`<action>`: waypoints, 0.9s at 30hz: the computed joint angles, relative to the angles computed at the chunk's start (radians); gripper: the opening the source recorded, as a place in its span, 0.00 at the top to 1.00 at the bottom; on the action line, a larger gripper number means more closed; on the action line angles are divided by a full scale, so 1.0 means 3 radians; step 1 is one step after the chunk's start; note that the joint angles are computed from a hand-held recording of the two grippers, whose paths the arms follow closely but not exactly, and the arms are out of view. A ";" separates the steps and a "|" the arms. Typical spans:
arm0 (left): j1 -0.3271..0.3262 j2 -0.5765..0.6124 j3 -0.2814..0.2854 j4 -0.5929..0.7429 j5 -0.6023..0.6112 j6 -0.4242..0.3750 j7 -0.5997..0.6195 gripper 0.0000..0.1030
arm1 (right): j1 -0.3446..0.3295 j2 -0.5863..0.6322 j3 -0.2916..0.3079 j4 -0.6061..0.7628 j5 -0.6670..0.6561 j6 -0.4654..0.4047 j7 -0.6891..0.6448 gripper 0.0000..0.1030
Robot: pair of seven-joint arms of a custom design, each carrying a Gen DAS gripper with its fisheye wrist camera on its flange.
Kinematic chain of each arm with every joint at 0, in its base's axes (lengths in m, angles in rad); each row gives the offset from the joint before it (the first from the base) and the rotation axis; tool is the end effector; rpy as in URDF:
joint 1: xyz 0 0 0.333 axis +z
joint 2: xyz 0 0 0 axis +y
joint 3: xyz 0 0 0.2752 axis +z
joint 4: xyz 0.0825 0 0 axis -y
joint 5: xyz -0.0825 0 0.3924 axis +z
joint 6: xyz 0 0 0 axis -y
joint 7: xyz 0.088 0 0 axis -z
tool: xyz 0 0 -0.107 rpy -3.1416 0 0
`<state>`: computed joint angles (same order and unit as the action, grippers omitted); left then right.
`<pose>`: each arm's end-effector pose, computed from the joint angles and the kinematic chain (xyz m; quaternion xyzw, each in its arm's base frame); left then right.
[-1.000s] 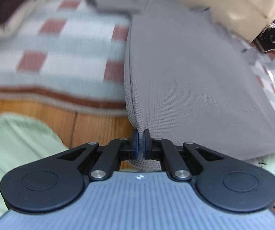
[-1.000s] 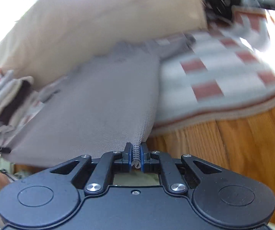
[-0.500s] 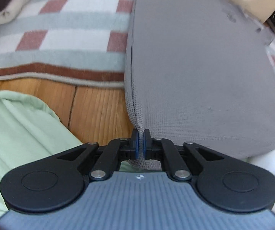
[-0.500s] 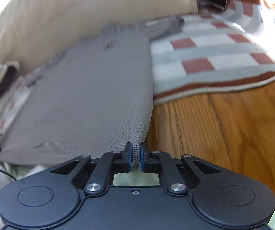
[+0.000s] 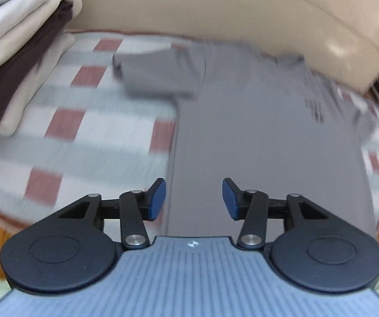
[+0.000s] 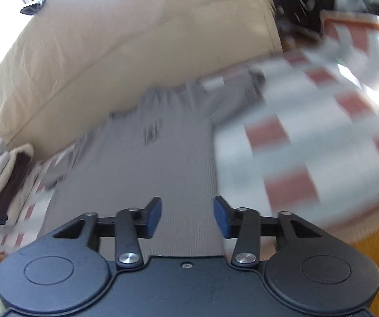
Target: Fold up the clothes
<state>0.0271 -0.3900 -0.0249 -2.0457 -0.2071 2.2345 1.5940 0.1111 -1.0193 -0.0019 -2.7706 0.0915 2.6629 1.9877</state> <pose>0.5020 -0.0069 0.6269 -0.6939 0.6553 -0.2638 0.1396 0.3463 0.0353 0.5621 -0.5077 0.7400 -0.1867 0.3999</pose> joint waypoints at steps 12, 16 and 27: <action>-0.0094 0.1483 -0.0291 0.1031 0.0704 0.0753 -0.0635 0.51 | -0.0015 0.2624 -0.0835 0.2134 0.1139 -0.0486 -0.0376 0.41; -0.0120 0.1747 -0.0266 0.1231 0.0868 0.0679 -0.0813 0.51 | -0.0112 0.2916 -0.0706 0.2201 0.1435 -0.0243 -0.0459 0.41; -0.0140 0.2021 -0.0146 0.1332 0.1436 0.0801 -0.1144 0.51 | -0.0329 0.3192 -0.0215 0.1931 0.1108 0.1222 -0.0785 0.95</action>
